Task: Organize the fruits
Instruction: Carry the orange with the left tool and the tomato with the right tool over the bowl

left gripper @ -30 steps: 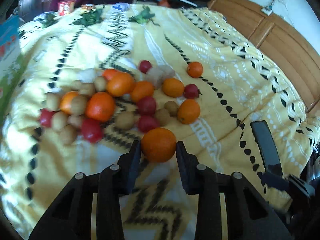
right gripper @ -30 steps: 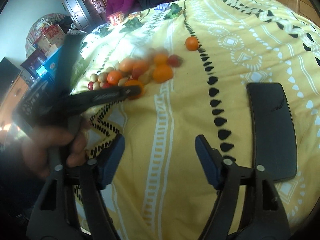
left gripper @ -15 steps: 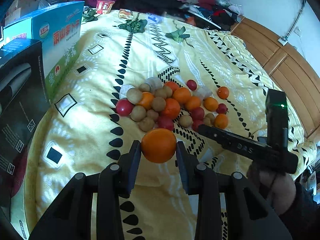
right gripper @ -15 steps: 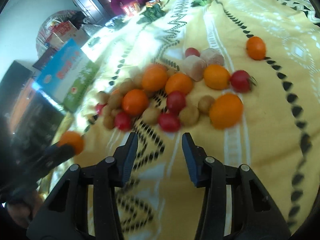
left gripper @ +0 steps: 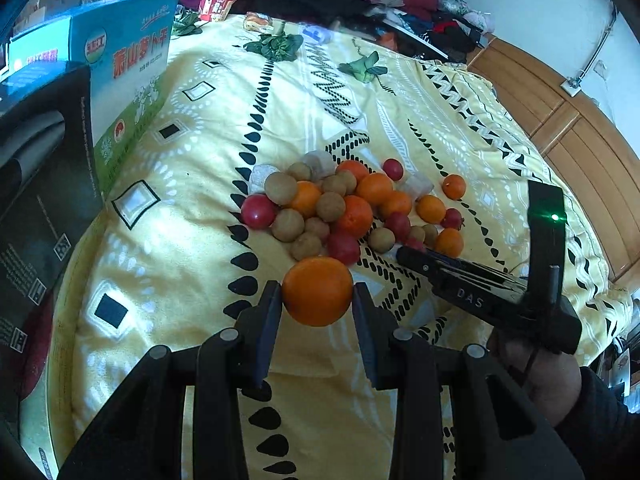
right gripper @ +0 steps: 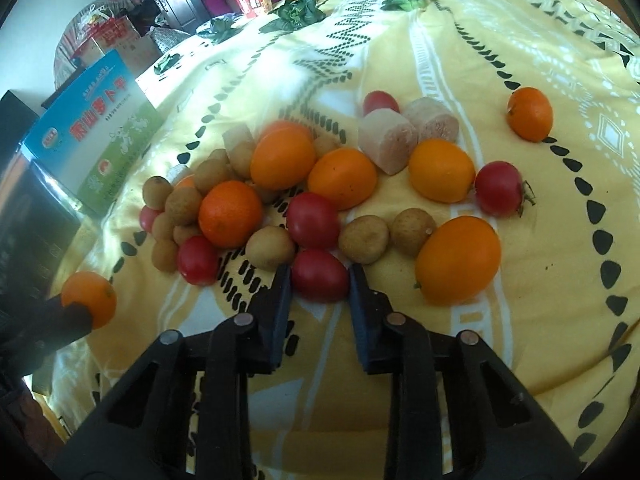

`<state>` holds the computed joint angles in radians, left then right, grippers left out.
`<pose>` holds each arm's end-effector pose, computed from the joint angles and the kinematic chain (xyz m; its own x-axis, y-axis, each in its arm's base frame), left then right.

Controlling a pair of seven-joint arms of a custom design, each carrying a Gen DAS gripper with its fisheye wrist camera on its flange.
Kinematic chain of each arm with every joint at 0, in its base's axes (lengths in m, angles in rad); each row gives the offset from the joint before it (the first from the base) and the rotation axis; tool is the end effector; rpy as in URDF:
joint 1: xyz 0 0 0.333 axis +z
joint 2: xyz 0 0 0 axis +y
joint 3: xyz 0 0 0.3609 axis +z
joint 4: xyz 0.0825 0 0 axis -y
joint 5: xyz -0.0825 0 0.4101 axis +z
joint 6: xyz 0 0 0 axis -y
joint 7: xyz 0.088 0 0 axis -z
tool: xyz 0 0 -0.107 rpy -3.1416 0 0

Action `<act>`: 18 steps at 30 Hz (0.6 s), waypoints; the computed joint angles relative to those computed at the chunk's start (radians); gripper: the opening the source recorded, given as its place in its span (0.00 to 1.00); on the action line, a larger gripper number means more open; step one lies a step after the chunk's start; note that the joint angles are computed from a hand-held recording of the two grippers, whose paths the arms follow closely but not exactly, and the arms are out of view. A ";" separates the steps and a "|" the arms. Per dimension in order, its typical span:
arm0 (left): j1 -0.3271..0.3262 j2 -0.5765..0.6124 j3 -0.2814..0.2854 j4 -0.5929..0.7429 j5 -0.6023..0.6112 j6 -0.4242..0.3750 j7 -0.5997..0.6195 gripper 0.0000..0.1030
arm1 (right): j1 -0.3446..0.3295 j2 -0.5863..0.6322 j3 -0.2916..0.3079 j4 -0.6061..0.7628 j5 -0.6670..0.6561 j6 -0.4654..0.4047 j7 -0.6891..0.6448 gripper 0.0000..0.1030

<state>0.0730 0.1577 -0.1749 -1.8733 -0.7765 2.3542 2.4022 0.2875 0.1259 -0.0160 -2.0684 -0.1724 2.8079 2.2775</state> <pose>0.6572 -0.0709 0.5000 -0.5065 -0.7905 0.3443 -0.7853 0.2580 -0.5628 0.6156 0.1803 0.4708 -0.2035 -0.9442 -0.2589 -0.7939 0.3139 -0.5207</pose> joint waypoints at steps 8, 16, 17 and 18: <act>0.015 -0.061 0.022 -0.015 -0.080 0.031 0.063 0.36 | 0.020 -0.085 0.024 0.010 -0.211 -0.033 0.125 0.28; 0.062 -0.131 0.105 0.019 -0.200 0.050 0.114 0.36 | 0.045 -0.069 0.082 0.172 -0.300 -0.031 0.116 0.28; 0.073 -0.135 0.119 0.029 -0.216 0.056 0.119 0.36 | 0.056 -0.053 0.086 0.210 -0.302 -0.034 0.104 0.28; 0.084 -0.137 0.131 0.039 -0.226 0.061 0.120 0.36 | 0.068 -0.038 0.087 0.240 -0.304 -0.036 0.094 0.28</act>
<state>0.1570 0.0211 -0.0442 -1.8341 -1.0026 2.4152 2.5221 0.3558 0.0877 0.0711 -1.8280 -0.4760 2.7723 2.3718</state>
